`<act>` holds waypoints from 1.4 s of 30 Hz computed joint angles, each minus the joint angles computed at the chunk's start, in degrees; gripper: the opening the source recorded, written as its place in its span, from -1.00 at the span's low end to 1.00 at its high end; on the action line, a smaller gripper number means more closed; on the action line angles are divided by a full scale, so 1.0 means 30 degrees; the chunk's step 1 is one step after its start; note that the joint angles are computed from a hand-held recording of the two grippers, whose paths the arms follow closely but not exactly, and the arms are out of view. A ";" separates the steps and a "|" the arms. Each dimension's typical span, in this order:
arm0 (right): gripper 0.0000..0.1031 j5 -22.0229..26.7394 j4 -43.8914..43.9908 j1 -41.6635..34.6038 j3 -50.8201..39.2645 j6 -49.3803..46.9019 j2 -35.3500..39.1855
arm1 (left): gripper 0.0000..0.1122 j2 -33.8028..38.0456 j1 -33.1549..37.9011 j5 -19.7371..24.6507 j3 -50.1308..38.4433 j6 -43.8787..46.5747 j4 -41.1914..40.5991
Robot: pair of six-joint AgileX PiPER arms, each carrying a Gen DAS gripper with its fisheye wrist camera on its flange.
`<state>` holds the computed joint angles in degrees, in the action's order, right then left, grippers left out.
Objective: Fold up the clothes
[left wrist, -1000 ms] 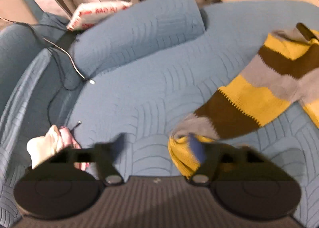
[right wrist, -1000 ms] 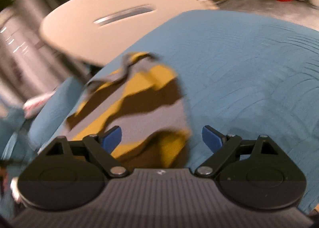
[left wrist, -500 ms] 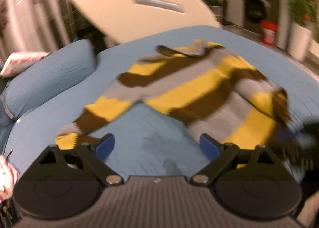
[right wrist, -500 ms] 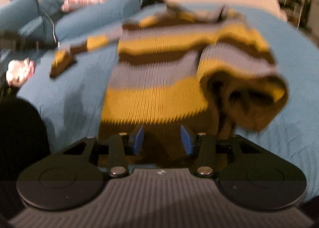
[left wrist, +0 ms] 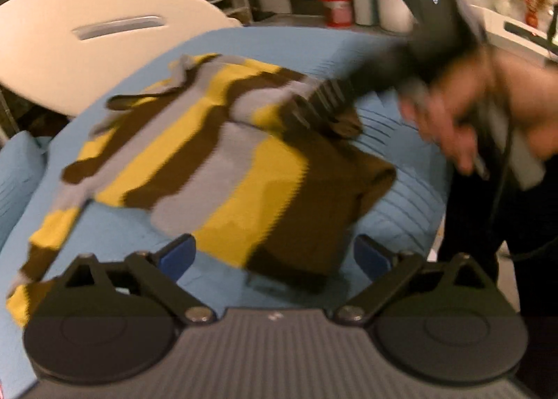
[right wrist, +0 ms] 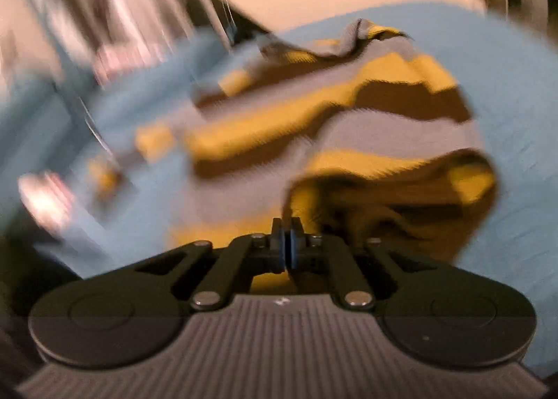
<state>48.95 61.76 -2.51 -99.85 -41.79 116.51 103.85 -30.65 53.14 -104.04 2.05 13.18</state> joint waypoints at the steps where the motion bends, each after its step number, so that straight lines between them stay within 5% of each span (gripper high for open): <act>1: -0.88 0.0791 0.1136 -0.0431 -0.0870 0.0359 0.0286 | 0.74 0.0168 -0.0243 -0.0368 0.0097 -0.0610 0.0820; 5: -0.88 0.1918 0.2884 -0.1075 -0.2479 0.1626 0.0799 | 0.74 0.0974 -0.1113 -0.2802 0.0731 -0.5549 0.4689; 10: -0.87 0.2240 0.4374 -0.1274 -0.2034 0.1353 0.0558 | 0.74 0.1655 -0.1510 -0.2711 0.0600 -0.9262 0.7018; 11: -0.87 0.2277 0.4610 -0.1271 -0.1842 0.1254 0.0460 | 0.62 0.1924 -0.1592 -0.2321 0.0412 -0.9772 0.7626; 13: -0.87 0.2522 0.5480 -0.1216 -0.1281 0.0602 0.0279 | -0.12 0.2208 -0.1484 -0.1614 0.0035 -0.9839 0.7838; 14: -0.85 0.2649 0.5647 -0.1238 -0.1109 0.0330 0.0192 | -0.97 0.2347 -0.1208 -0.1141 -0.0323 -0.9594 0.7445; 17: -0.78 0.3317 0.5080 -0.1364 -0.0982 0.0082 0.0126 | -0.95 0.1218 0.0669 -0.1115 0.0363 -1.3115 0.7889; 19: -0.50 0.3907 0.3337 -0.1686 -0.1202 0.0310 0.0080 | -0.95 0.0211 0.1900 -0.1150 0.0936 -1.5116 0.7978; 21: 0.08 0.2600 0.2016 -0.1784 -0.0410 -0.0289 -0.0603 | -1.00 -0.0500 0.2942 -0.1038 0.1170 -1.6405 0.7916; 25: 0.36 -0.3711 -0.1828 -0.1483 0.1757 -0.0731 -0.1997 | -1.00 -0.1661 0.4165 -0.1228 0.2334 -1.8867 0.9031; 29: 0.31 -0.3731 -0.9467 -0.0695 -0.1874 0.6094 0.0939 | -0.90 -0.1958 0.5018 -0.1809 0.2481 -1.7746 0.7089; 31: 0.31 -0.4689 -1.2359 -0.0331 -0.2503 0.9548 0.1743 | -0.48 -0.1735 0.5170 -0.1909 0.1984 -1.5326 0.4549; 33: 0.32 -0.4130 -1.2641 -0.0414 -0.3681 1.0641 0.2897 | 0.18 -0.1706 0.5243 -0.2637 0.2087 -1.2860 0.2111; 34: 0.18 -0.4034 -1.2307 -0.0419 -0.4049 1.0139 0.3253 | 0.32 -0.1528 0.5011 -0.2979 0.2060 -1.2262 0.1612; 35: -0.78 -0.3751 -1.1707 -0.0414 -0.4542 0.8874 0.3497 | 0.55 -0.1329 0.4788 -0.3303 0.2001 -1.1621 0.1077; 38: -0.89 -0.4516 -0.8813 -0.0645 -0.4060 0.4885 0.2494 | 0.64 -0.0741 0.3926 -0.3974 0.2052 -1.0723 0.0580; 42: -0.90 -1.1503 -0.6011 -0.0494 -0.0183 -0.2059 -0.1573 | 0.64 -0.0035 0.2862 -0.3817 0.2089 -0.9189 0.0835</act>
